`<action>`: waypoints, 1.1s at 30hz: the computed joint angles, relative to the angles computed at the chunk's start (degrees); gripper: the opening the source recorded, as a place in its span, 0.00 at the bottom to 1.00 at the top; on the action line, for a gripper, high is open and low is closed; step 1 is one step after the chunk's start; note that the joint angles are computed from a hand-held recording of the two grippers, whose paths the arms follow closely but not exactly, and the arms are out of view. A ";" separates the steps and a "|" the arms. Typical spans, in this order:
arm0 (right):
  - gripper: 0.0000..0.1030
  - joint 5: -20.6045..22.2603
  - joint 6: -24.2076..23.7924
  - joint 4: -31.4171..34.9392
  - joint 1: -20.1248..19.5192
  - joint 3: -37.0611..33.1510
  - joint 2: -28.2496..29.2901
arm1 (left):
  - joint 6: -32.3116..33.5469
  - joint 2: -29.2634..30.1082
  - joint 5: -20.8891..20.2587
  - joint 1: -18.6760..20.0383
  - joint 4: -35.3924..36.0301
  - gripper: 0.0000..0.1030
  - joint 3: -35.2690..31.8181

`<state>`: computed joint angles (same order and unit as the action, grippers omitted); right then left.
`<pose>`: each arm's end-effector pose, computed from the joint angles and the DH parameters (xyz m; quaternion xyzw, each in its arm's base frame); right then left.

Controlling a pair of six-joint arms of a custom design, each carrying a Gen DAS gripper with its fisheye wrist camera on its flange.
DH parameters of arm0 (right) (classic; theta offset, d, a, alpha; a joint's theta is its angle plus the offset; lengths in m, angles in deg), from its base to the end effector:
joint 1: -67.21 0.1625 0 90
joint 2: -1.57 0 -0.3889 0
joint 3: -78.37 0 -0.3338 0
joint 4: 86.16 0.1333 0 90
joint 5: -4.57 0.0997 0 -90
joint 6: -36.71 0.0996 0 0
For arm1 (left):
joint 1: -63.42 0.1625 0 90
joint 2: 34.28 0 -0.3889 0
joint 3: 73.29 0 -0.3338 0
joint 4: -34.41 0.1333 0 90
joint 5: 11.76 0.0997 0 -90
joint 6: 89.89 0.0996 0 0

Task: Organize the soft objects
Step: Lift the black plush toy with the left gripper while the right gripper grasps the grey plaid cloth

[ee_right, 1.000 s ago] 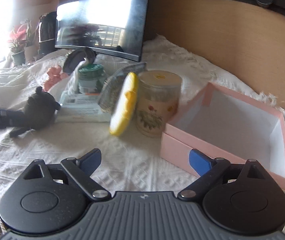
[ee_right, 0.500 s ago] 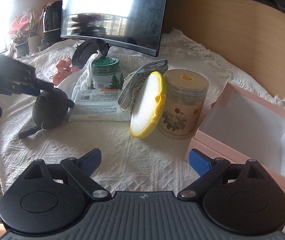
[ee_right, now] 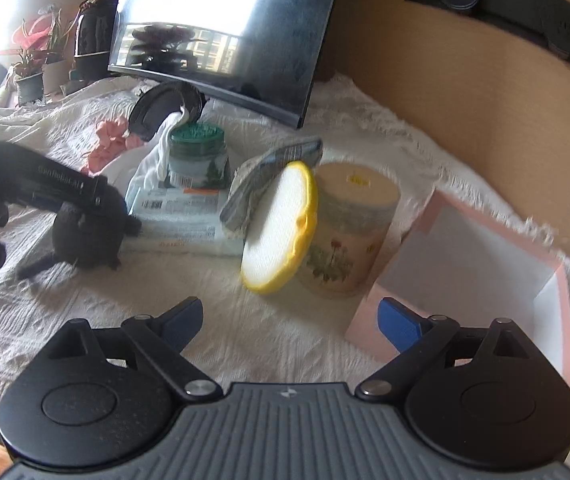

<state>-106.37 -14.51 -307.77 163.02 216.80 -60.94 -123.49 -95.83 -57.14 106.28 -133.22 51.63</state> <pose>0.1371 -0.3818 0.2136 0.3405 -0.8045 0.3617 0.3255 -0.1908 -0.4544 0.1619 0.0614 0.9171 -0.3315 0.2126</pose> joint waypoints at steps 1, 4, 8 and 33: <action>0.86 -0.81 -0.15 0.50 0.94 -1.22 0.57 | 0.39 -0.14 -0.92 0.50 -0.47 0.71 -0.08; 0.76 -2.62 0.44 5.42 4.02 -6.16 1.80 | 1.93 -0.99 -3.71 1.87 -0.10 0.70 -0.93; 0.67 -5.41 2.89 12.35 8.03 -14.39 4.47 | 4.26 -3.41 -7.28 2.94 0.47 0.67 -1.43; 0.01 -12.45 27.20 46.46 14.62 -44.91 9.04 | 30.74 4.88 -22.13 8.28 8.05 0.66 -32.43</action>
<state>-118.82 12.69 -261.30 177.64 171.90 -51.91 -92.76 -90.95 -79.27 114.56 -125.17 19.20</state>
